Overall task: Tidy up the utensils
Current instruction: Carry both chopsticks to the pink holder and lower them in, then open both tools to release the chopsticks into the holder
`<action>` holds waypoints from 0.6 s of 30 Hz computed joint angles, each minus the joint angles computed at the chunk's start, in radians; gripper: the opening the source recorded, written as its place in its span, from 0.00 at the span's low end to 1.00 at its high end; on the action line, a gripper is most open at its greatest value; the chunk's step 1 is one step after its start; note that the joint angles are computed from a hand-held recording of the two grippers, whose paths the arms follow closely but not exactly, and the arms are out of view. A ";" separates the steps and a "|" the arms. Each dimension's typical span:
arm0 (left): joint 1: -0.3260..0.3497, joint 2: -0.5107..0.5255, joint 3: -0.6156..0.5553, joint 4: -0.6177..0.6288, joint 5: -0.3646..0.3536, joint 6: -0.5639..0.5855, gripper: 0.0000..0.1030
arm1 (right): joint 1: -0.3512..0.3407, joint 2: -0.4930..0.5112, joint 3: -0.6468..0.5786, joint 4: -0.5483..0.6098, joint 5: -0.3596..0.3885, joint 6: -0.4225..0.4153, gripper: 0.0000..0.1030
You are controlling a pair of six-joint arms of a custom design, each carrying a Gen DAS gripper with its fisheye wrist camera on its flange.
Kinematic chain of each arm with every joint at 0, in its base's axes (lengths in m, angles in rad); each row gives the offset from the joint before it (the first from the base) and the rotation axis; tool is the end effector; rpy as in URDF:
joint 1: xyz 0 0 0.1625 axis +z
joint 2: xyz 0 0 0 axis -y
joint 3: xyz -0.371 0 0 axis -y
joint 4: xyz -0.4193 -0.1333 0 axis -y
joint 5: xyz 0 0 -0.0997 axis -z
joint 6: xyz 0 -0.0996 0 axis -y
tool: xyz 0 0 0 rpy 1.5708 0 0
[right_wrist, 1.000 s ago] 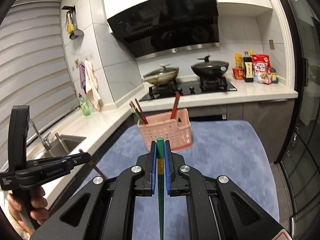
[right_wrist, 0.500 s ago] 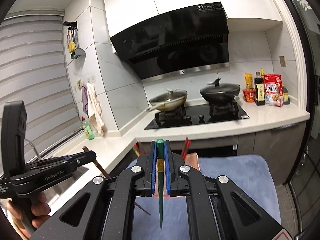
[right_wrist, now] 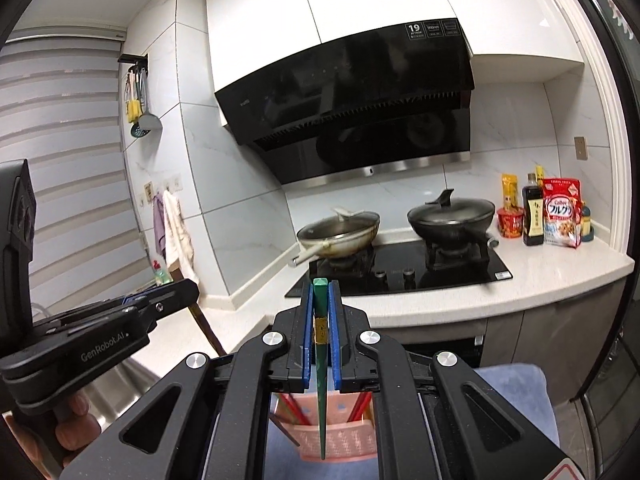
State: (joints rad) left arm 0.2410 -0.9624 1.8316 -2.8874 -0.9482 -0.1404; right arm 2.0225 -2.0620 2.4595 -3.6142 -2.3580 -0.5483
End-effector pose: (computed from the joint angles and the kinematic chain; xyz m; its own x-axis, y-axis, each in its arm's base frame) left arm -0.5443 -0.3309 0.1168 -0.5571 0.6914 -0.4600 0.8055 0.3150 -0.5019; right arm 0.1762 -0.2193 0.4320 -0.8222 0.3146 0.4744 -0.4638 0.1131 -0.8787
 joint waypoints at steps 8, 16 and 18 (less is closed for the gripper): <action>0.029 0.094 -0.074 -0.040 0.038 0.058 0.07 | -0.132 0.038 -0.044 -0.011 0.135 -0.001 0.07; 0.069 0.150 -0.102 -0.040 0.036 0.071 0.07 | -0.268 0.046 -0.037 0.027 0.246 0.062 0.07; 0.075 0.157 -0.102 -0.036 0.037 0.065 0.07 | -0.308 0.039 -0.027 0.046 0.278 0.085 0.07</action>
